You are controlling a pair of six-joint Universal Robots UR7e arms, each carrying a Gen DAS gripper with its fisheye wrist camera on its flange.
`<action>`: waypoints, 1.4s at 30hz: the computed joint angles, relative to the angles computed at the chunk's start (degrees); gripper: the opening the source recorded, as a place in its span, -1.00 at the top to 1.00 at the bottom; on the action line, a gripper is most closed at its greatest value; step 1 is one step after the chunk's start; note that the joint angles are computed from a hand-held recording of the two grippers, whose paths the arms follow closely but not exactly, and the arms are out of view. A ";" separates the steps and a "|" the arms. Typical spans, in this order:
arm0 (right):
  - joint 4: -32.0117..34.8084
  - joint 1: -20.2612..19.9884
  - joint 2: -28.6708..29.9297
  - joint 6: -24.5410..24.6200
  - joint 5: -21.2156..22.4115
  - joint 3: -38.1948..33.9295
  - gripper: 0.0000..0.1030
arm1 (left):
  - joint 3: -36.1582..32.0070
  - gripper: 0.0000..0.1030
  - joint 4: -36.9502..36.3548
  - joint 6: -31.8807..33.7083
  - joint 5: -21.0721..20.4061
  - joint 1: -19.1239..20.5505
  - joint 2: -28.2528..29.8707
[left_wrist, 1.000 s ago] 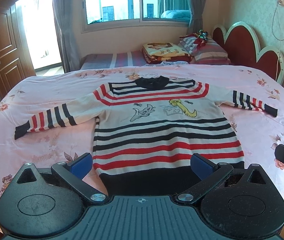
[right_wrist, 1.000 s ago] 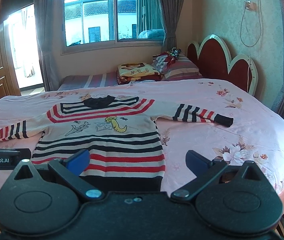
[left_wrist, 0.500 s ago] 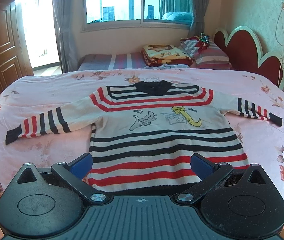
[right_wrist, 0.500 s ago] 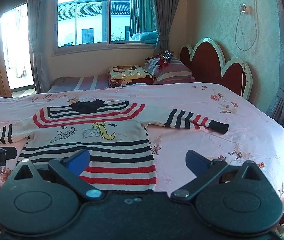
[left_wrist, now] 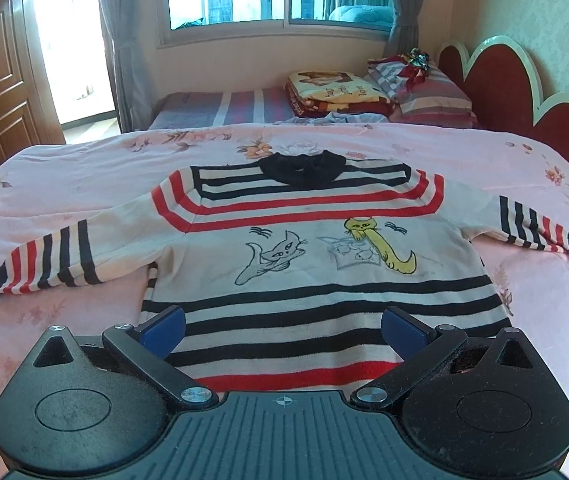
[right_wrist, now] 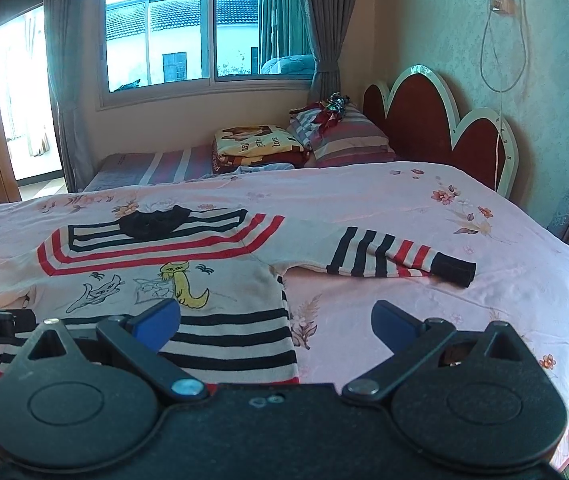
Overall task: Fold small clothes
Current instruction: 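Grasp a black sleeve cuff with the right gripper and fold it across the body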
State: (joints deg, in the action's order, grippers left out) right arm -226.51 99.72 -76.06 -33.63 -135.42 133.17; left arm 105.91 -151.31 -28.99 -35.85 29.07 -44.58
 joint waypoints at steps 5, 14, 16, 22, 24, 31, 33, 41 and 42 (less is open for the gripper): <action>3.68 -4.88 -1.60 0.39 3.95 -2.51 -0.97 | -6.46 -1.00 -1.30 1.83 -0.82 2.11 5.43; 11.03 -15.82 -3.50 3.35 10.38 -7.90 -0.94 | -19.49 -1.00 1.89 4.59 -0.50 5.77 15.68; 12.45 -17.94 -3.38 4.15 11.84 -9.41 -0.93 | -22.02 -1.00 2.59 4.33 -0.82 6.54 17.58; 17.29 -23.66 -2.14 7.33 15.02 -14.70 -0.90 | -29.56 -1.00 5.02 4.45 0.87 8.50 23.34; 18.20 -25.06 -1.41 8.28 15.34 -16.48 -0.86 | -31.60 -1.00 6.20 4.78 1.63 9.09 24.79; 30.38 -30.61 -1.72 20.10 17.95 -21.76 0.11 | -36.63 -1.00 9.64 3.75 2.29 10.67 27.69; 31.59 -31.88 -1.61 22.56 18.89 -22.57 0.10 | -37.73 -1.00 9.76 4.22 2.96 10.91 28.41; 30.98 -35.22 0.20 29.75 21.54 -26.94 0.20 | -40.65 -0.99 9.37 6.30 3.78 12.08 30.28; 30.46 -35.46 0.50 30.17 21.83 -27.34 0.31 | -40.86 -0.99 9.60 6.29 3.75 12.23 30.38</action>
State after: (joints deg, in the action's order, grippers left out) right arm -196.05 64.26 -75.56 -3.46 -113.60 105.83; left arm 65.05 -141.70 -22.70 -32.10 41.30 -14.20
